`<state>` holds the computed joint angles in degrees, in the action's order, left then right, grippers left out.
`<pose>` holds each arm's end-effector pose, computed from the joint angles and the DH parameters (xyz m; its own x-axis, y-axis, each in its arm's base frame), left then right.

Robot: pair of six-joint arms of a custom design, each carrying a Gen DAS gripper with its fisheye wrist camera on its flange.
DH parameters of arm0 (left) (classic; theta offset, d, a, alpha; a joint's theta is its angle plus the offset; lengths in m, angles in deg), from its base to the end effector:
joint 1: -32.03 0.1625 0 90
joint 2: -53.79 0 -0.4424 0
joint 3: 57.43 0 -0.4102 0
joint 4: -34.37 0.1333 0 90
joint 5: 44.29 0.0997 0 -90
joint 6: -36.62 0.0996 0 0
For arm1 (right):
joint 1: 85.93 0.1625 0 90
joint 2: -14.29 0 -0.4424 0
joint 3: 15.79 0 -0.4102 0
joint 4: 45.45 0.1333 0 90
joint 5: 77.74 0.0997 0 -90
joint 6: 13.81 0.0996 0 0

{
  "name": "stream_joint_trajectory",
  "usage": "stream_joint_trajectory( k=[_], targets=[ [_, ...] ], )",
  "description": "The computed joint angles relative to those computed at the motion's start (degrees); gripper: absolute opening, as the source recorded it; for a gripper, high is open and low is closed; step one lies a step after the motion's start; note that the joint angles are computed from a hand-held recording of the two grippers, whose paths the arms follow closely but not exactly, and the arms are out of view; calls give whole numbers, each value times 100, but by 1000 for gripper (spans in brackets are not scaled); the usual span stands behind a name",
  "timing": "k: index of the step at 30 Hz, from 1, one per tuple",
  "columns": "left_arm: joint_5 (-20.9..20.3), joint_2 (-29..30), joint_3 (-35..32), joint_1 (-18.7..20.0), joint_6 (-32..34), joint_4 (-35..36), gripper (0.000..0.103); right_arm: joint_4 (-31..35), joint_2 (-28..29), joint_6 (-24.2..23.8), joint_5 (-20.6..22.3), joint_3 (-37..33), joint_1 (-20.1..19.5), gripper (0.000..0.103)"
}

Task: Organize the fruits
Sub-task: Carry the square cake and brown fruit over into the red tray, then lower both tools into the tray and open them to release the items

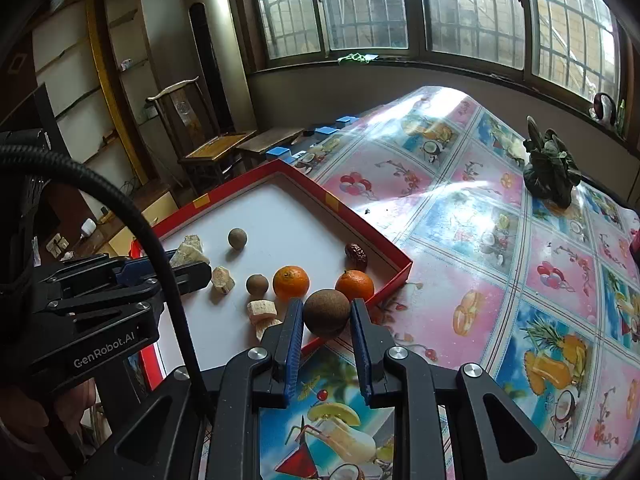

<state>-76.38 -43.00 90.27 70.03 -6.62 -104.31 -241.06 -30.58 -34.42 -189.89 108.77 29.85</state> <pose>-0.1055 -0.3586 0.2267 -0.7588 -0.1017 -0.6434 0.3674 0.7489 -0.5516 0.3110 -0.4238 0.0316 -0.7100 -0.5232 0.4713 -0.6849 0.6685 -0.2898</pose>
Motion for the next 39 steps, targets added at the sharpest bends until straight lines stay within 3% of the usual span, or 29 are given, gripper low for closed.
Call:
stream_joint_trajectory(
  k=[15, 39],
  targets=[
    [44, -278, 45, 269, 27, 10, 26, 306, 323, -42, 53, -347, 83, 22],
    [89, -85, 85, 565, 126, -141, 26, 877, 714, -83, 254, -754, 75, 22]
  ],
)
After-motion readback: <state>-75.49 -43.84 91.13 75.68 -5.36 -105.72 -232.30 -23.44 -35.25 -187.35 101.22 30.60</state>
